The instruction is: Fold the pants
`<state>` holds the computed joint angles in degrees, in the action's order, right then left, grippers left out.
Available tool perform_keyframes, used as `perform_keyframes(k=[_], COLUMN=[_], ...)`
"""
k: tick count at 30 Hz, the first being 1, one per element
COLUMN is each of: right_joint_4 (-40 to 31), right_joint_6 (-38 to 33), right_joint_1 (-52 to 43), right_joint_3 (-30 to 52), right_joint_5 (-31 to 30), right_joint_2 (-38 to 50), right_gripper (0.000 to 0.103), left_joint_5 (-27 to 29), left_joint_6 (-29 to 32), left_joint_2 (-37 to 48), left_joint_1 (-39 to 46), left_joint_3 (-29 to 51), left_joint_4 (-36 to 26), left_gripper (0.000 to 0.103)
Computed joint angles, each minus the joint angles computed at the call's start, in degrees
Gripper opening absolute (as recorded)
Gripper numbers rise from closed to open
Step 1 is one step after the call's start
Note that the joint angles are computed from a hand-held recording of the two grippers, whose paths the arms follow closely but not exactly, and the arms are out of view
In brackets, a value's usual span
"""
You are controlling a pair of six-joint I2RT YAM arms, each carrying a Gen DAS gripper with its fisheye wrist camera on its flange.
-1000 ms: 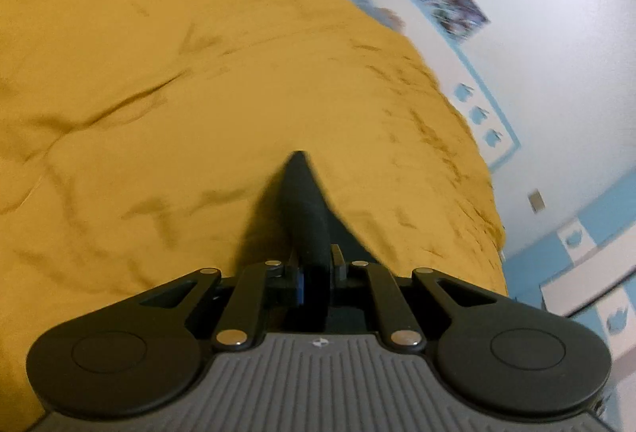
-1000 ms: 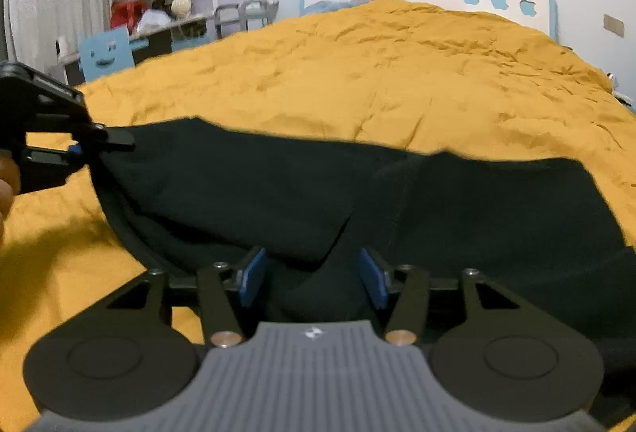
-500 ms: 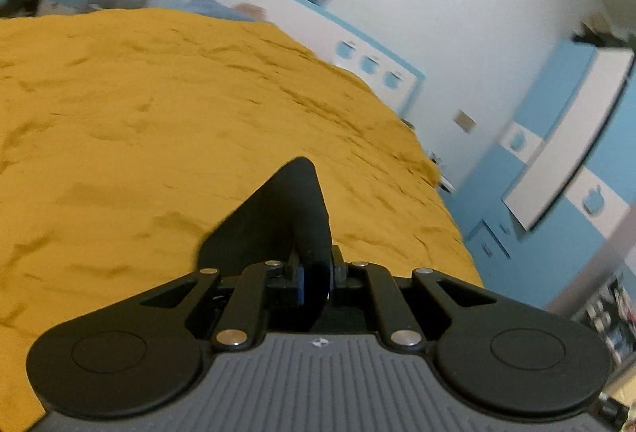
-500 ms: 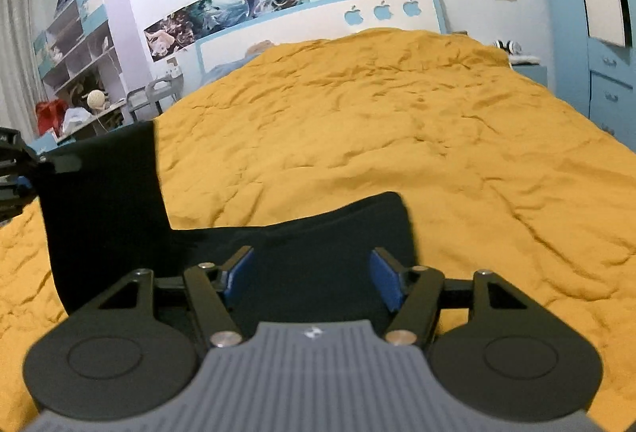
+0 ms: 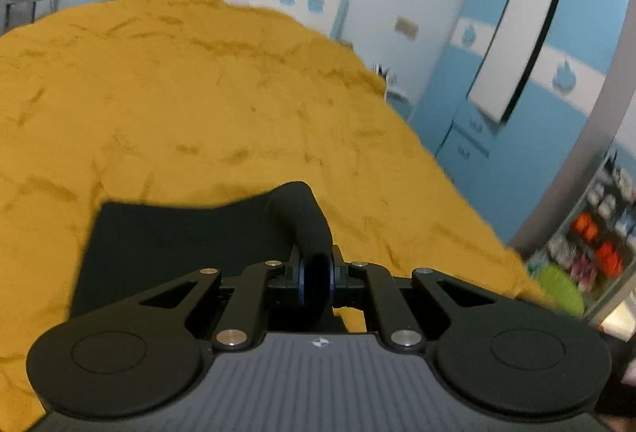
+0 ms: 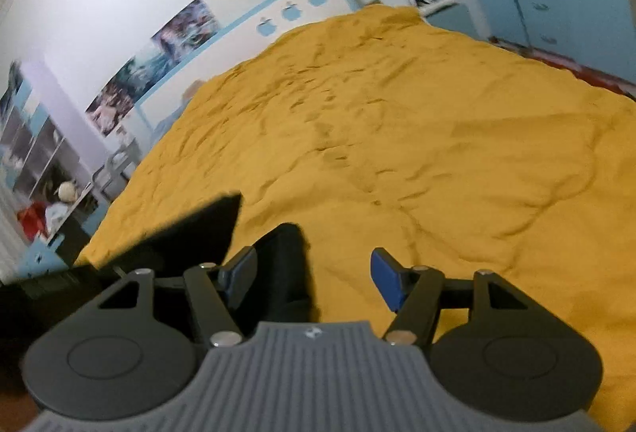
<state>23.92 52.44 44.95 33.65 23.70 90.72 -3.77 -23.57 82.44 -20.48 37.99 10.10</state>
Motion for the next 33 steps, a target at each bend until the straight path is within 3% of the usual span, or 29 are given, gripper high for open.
perform_keyframes(k=[5,7,9,12,14,19,23,27,33], right_joint_4=[0.64,2.43,5.01,6.80,6.94,7.55,5.43,3.36,4.28], right_joint_6=[0.83,0.20,-0.22,-1.00,-2.12,-3.65,-4.06,-5.07,-5.63], right_joint_1=[-1.85,-2.17,-1.84,-1.12,-0.10,1.30,3.00,3.93,3.27], right_joint_3=[-1.75,-1.36,-1.04,0.27,1.67,5.23,8.90,11.35,8.24], right_joint_5=[-2.34,-4.30,-6.60,-9.60,-11.23,-14.77,-13.81,-11.14,-14.17], right_joint_2=[-0.70,1.25,3.42,6.11,7.31,10.95,14.42,16.54,10.22], right_gripper=[0.061,0.061,0.061,0.061,0.060,0.054,0.042,0.011,0.006], left_joint_5=[0.89,2.85,9.05,21.71,26.07,27.18,26.58,26.85,23.79], left_joint_6=[0.37,2.09,2.72,3.03,5.14,7.38,6.80,6.81,7.44], left_joint_2=[9.18,9.65,7.60,1.46,-5.37,-16.41,-10.90,-3.87,-4.61], left_joint_1=[-2.30,-2.29,0.27,6.63,12.50,28.86,38.18,38.18,33.76], left_joint_3=[3.74,3.19,2.25,-0.60,-4.32,-10.84,-9.92,-8.69,-10.12], left_joint_4=[-3.95,-4.34,-5.12,-7.53,-9.77,-11.79,-11.67,-10.51,-10.47], left_gripper=[0.013,0.025,0.034,0.035,0.037,0.052,0.053,0.053,0.053])
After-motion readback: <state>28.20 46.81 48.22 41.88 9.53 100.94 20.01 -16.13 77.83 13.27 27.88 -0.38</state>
